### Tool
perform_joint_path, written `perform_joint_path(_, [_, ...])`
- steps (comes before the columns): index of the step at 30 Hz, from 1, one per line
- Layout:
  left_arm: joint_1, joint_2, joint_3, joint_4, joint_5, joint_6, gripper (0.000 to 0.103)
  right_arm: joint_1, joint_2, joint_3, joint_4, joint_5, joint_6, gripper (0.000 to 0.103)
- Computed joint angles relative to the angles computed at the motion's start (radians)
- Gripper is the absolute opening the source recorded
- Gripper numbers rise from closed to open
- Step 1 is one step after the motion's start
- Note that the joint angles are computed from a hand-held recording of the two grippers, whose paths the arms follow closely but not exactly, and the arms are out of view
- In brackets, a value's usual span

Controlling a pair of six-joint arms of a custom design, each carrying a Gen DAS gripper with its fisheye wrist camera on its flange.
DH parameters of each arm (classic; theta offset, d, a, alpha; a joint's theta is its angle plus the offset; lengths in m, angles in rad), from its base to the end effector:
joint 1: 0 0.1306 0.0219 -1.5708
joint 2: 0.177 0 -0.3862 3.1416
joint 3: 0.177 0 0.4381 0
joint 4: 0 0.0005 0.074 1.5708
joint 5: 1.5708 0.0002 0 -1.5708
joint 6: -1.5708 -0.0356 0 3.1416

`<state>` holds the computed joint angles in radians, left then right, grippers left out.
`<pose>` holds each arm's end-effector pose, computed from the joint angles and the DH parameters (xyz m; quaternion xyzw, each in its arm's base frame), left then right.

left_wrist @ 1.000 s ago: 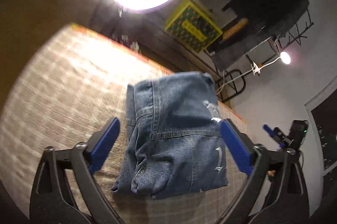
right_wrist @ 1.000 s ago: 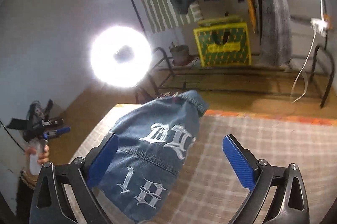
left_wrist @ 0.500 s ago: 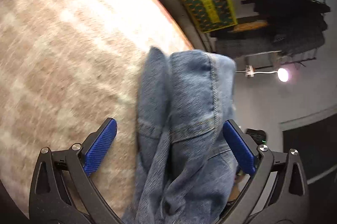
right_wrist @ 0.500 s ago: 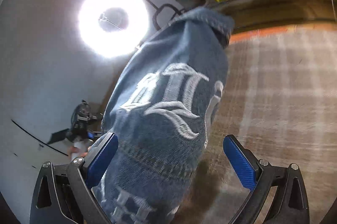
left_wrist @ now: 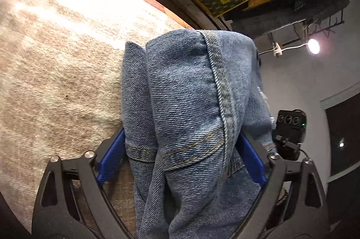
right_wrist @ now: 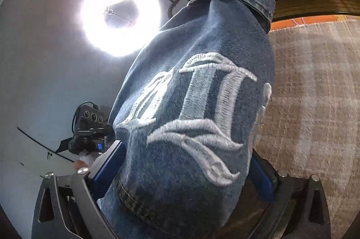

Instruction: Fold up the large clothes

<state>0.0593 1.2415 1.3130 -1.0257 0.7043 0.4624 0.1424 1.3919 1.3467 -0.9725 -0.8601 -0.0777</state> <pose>0.4592 0.0037 0.4610 -0.1295 0.8911 -0.3790 0.2133 0.5008 0.0986 0.4142 -0.1420 0.8703 0.4259 0.2026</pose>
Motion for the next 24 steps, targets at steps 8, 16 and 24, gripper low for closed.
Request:
perform_joint_path(8, [-0.043, -0.059, -0.026, 0.031, -0.094, 0.003, 0.049, 0.0, -0.041, -0.019, 0.046, 0.031, 0.0, 0.082])
perform_joint_path(16, [-0.062, -0.044, -0.02, 0.053, -0.094, 0.066, 0.047, -0.011, -0.06, -0.039, 0.061, 0.03, -0.012, 0.074])
perform_joint_path(24, [-0.101, -0.109, -0.011, 0.054, -0.182, 0.077, 0.036, 0.0, -0.141, -0.069, 0.111, 0.044, -0.018, 0.063])
